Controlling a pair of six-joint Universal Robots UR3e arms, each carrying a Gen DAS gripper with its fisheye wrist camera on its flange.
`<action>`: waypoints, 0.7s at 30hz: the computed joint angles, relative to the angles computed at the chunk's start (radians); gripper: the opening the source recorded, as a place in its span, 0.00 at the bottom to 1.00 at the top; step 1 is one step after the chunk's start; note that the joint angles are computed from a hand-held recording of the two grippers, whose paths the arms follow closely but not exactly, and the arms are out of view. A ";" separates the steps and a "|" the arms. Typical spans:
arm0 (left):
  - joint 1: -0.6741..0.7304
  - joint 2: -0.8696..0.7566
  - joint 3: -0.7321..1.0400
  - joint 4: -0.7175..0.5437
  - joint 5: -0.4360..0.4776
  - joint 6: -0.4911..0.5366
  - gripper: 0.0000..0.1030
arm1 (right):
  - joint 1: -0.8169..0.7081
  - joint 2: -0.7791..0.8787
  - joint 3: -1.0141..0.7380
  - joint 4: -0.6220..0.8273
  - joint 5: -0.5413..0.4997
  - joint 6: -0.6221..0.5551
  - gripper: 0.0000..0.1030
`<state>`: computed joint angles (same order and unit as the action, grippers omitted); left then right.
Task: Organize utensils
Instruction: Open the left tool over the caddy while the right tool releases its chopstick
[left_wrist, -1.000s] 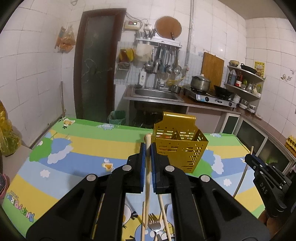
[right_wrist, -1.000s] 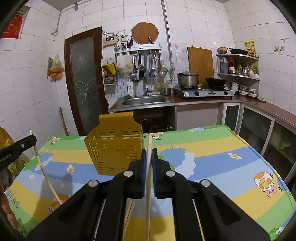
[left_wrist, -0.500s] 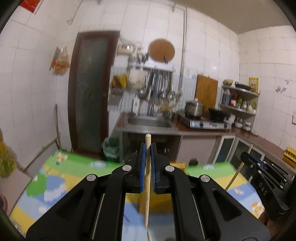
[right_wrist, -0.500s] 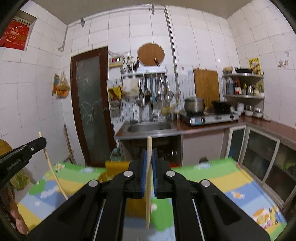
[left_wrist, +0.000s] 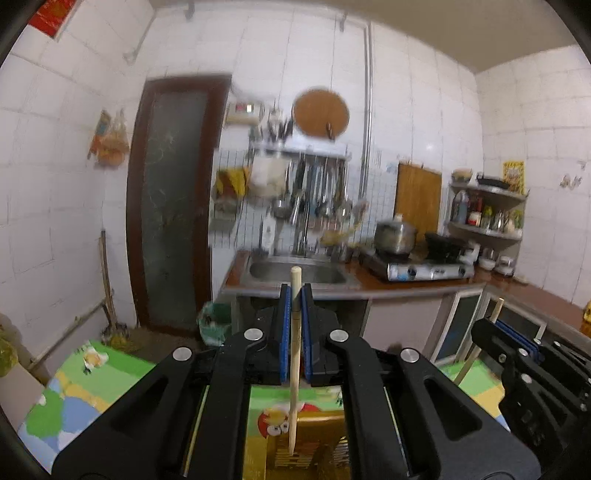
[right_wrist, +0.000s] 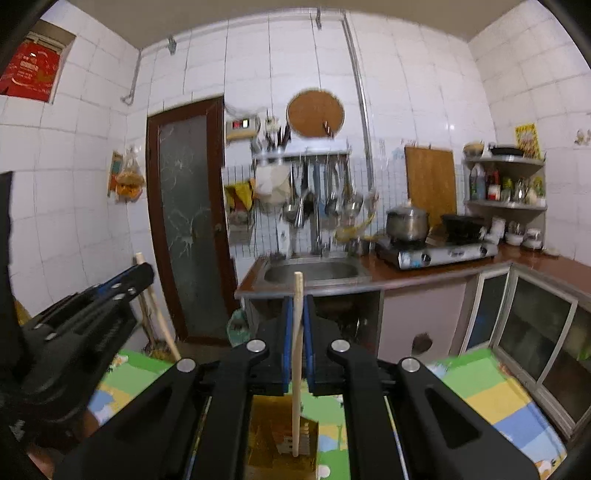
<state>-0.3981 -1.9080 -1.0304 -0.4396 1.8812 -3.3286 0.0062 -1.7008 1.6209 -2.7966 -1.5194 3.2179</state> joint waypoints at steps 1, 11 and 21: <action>0.013 0.003 -0.035 0.009 -0.019 -0.013 0.04 | -0.009 0.010 0.014 -0.003 0.013 0.003 0.06; 0.072 0.092 -0.261 0.027 -0.062 -0.046 0.13 | -0.022 0.048 0.124 0.006 -0.011 -0.023 0.11; 0.033 0.435 -0.501 -0.026 0.053 -0.017 0.95 | -0.097 -0.287 0.247 0.215 -0.040 -0.011 0.74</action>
